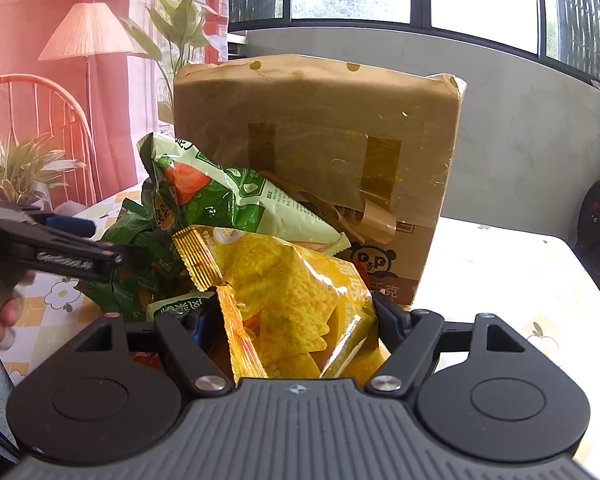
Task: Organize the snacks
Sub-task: 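Close the left tool on the green chip bag while the right tool grasps the yellow chip bag, lift both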
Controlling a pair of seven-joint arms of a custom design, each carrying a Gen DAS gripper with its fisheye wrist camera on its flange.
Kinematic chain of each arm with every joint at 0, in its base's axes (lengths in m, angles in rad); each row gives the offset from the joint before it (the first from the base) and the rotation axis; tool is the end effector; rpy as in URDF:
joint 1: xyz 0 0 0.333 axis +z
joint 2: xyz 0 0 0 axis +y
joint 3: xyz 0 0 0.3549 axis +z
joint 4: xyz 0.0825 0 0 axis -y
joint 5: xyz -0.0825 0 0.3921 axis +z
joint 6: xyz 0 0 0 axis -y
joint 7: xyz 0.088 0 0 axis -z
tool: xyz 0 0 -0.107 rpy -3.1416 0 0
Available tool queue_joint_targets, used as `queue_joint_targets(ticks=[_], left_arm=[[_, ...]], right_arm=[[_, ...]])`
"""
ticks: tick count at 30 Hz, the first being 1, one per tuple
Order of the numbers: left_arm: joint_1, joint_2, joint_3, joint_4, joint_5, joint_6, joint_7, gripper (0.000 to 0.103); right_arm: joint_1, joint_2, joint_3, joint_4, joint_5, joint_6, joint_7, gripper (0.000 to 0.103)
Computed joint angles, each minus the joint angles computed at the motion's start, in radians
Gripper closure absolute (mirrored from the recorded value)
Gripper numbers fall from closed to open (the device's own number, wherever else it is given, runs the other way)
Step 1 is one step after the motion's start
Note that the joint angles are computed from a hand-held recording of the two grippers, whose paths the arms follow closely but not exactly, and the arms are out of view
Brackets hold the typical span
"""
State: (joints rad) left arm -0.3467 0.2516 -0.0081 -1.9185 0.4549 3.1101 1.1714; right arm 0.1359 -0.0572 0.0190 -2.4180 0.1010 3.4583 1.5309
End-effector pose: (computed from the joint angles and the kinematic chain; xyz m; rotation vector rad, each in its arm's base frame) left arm 0.6174 -0.2678 0.5041 -1.3220 1.9981 -0.9747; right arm 0.5270 0.0705 0.5007 -1.5895 1.4668 -0.8572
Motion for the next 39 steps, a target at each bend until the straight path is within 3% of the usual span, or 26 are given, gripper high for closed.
queue_joint_targets(ticks=[1, 4, 9, 10, 13, 17, 23, 26, 32, 39], left_arm=[[0.007, 0.014, -0.015, 0.015, -0.034, -0.01, 0.036, 0.011], [-0.078, 0.055, 0.078, 0.072, 0.075, -0.057, -0.055, 0.011], [-0.072, 0.071, 0.067, 0.079, 0.135, -0.101, -0.104, 0.013], [-0.08, 0.07, 0.083, 0.072, 0.168, -0.087, -0.133, 0.018], [-0.022, 0.045, 0.029, 0.035, 0.117, -0.066, -0.125, 0.024], [-0.029, -0.001, 0.064, -0.009, 0.141, -0.039, -0.217, 0.026], [-0.063, -0.074, 0.137, -0.051, 0.337, -0.018, -0.45, 0.026], [-0.056, -0.1, 0.142, -0.052, 0.43, -0.008, -0.543, 0.026], [-0.028, -0.14, 0.121, -0.043, 0.607, 0.014, -0.698, 0.026], [0.042, -0.153, 0.044, 0.007, 0.676, 0.023, -0.733, 0.026]], right_arm=[[-0.004, -0.001, 0.01, 0.001, 0.02, -0.001, -0.019, 0.026], [-0.007, -0.001, 0.023, 0.004, 0.06, -0.004, -0.055, 0.026], [0.002, 0.002, 0.004, 0.002, 0.026, 0.001, -0.024, 0.026], [0.003, 0.003, 0.001, 0.001, 0.019, 0.003, -0.018, 0.026], [0.003, 0.003, -0.003, 0.0, 0.009, 0.008, -0.003, 0.026], [0.009, 0.0, -0.023, -0.01, -0.04, 0.029, 0.063, 0.026], [0.001, -0.008, -0.02, -0.022, -0.047, 0.065, 0.087, 0.027], [0.005, -0.018, -0.037, -0.037, -0.094, 0.102, 0.146, 0.027], [-0.004, -0.048, -0.028, -0.062, -0.069, 0.155, 0.152, 0.027], [-0.009, -0.072, -0.06, -0.051, -0.146, 0.191, 0.224, 0.027]])
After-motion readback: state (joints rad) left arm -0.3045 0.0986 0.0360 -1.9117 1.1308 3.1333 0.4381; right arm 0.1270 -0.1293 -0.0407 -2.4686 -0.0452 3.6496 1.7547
